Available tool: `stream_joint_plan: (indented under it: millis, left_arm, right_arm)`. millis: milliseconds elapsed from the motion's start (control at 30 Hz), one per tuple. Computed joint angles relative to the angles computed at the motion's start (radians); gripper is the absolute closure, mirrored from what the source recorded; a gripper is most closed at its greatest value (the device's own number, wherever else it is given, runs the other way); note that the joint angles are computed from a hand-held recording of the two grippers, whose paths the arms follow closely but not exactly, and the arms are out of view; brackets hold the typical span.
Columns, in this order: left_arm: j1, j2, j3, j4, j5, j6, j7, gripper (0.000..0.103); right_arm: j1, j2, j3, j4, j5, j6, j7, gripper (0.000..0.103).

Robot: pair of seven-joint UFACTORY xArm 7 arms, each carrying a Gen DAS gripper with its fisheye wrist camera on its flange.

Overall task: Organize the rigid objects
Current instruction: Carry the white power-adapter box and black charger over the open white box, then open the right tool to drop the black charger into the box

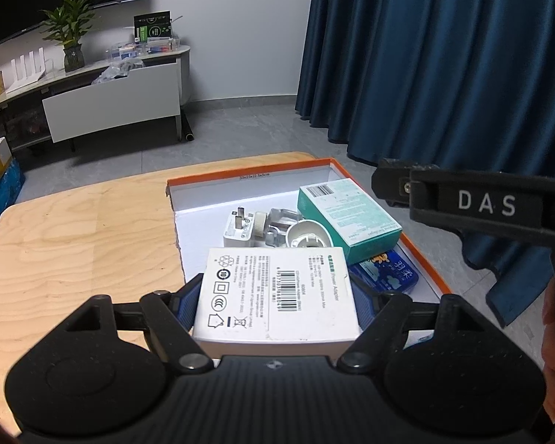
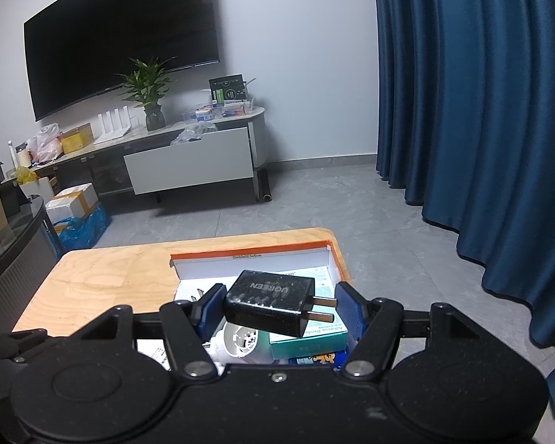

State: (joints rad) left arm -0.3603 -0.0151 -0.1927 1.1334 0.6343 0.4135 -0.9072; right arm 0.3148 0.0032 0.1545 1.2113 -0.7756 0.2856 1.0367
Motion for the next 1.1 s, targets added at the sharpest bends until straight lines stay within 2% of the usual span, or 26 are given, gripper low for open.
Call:
stream_joint_plan:
  millis: [167, 700, 1100]
  left_arm:
    - [0.001, 0.014, 0.005, 0.016, 0.007, -0.003, -0.005, 0.024]
    - [-0.013, 0.066, 0.036, 0.078, 0.006, -0.003, 0.003, 0.024]
    - [-0.033, 0.107, 0.056, 0.123, -0.008, -0.005, 0.025, 0.024]
  right_arm:
    - [-0.001, 0.014, -0.006, 0.012, 0.029, -0.006, -0.039, 0.025]
    - [0.012, 0.041, -0.025, 0.033, 0.054, -0.007, -0.067, 0.025]
    - [0.028, 0.105, -0.050, 0.105, 0.162, -0.003, -0.196, 0.025]
